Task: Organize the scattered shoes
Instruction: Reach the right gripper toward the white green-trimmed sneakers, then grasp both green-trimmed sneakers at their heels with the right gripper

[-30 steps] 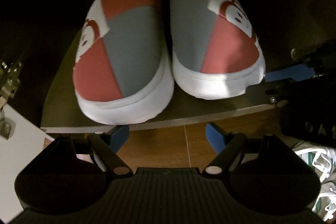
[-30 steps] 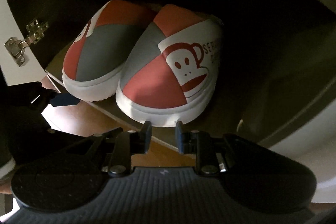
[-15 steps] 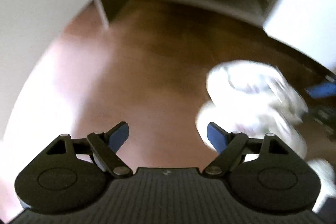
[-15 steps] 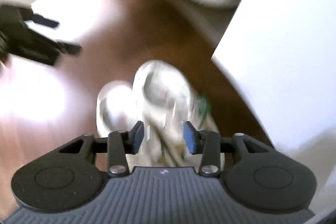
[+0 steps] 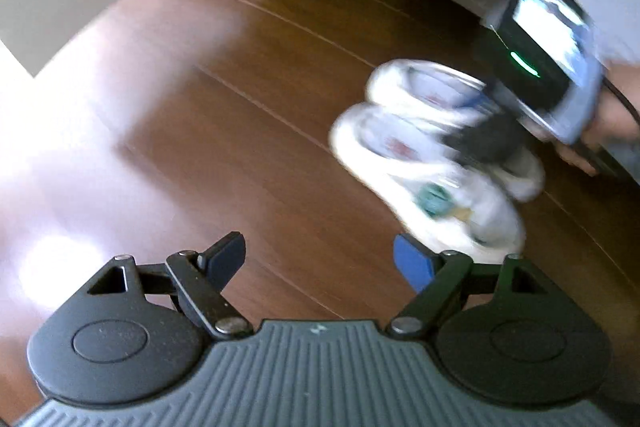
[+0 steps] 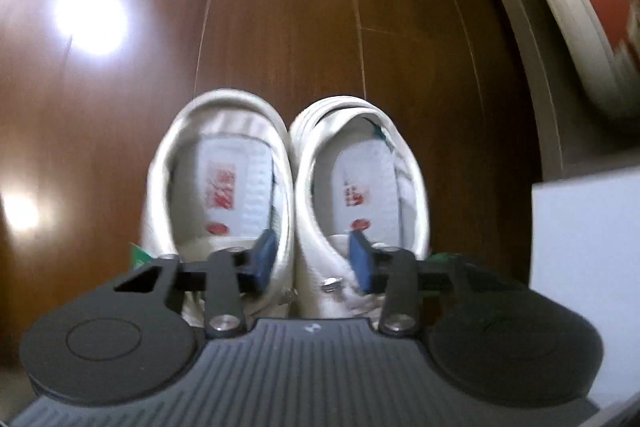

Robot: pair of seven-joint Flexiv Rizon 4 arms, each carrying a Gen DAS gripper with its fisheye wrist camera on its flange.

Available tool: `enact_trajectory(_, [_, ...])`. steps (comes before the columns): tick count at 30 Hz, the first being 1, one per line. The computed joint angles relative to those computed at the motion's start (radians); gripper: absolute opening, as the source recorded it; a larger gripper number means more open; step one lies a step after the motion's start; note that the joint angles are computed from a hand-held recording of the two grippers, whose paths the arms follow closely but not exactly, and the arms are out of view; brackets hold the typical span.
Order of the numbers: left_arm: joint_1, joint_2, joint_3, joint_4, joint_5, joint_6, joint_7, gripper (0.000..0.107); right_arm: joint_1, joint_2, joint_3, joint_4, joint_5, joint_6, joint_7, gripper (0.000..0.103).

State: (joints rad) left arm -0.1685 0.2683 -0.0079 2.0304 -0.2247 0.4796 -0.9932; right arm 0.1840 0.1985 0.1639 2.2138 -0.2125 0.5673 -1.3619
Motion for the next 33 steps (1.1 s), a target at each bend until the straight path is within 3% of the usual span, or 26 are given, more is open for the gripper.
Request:
enact_trajectory(2, [0.028,-0.048,-0.004,-0.030,0.036,0.050,-0.022,0.083,-0.004,-0.003,0.002,-0.009,0.027,-0.007,0.036,0.011])
enact_trajectory(4, [0.047,-0.089,-0.005,-0.061,0.061,0.083,-0.036,0.083,-0.010,-0.017,-0.016,-0.046,0.057,-0.039,0.167,0.010])
enact_trajectory(8, [0.061,-0.171,-0.006,-0.121,0.065,0.131,-0.035,0.083,-0.050,-0.082,-0.045,-0.138,0.111,-0.062,0.563,0.010])
enact_trajectory(12, [0.049,-0.192,-0.002,-0.118,0.025,0.174,0.042,0.083,-0.083,-0.150,-0.077,-0.188,0.118,0.037,0.833,0.010])
enact_trajectory(14, [0.038,-0.197,-0.003,-0.101,-0.014,0.182,0.086,0.083,-0.091,-0.171,-0.086,-0.199,0.111,0.080,0.861,0.011])
enact_trajectory(17, [0.013,-0.206,-0.013,-0.067,-0.067,0.200,0.182,0.083,-0.099,-0.182,-0.087,-0.200,0.078,0.127,0.877,0.024])
enact_trajectory(18, [0.001,-0.211,-0.019,-0.052,-0.084,0.212,0.233,0.083,-0.099,-0.158,-0.078,-0.178,0.040,0.141,0.852,0.033])
enact_trajectory(21, [-0.032,-0.223,-0.034,-0.011,-0.148,0.249,0.372,0.083,-0.112,-0.068,-0.034,-0.092,-0.062,0.182,0.823,0.045])
enact_trajectory(24, [-0.060,-0.241,-0.048,0.019,-0.215,0.263,0.504,0.083,-0.080,0.077,0.019,-0.009,-0.080,0.050,0.767,0.045])
enact_trajectory(26, [-0.077,-0.262,-0.061,0.036,-0.238,0.268,0.588,0.082,-0.051,0.115,0.018,0.015,-0.030,0.009,0.717,0.046])
enact_trajectory(29, [-0.090,-0.281,-0.073,0.052,-0.195,0.291,0.626,0.079,-0.014,0.146,0.037,0.058,0.054,-0.056,0.696,0.046])
enact_trajectory(33, [-0.093,-0.326,-0.084,0.029,-0.150,0.313,0.590,0.078,-0.015,0.140,0.044,0.096,0.037,0.002,0.766,0.055])
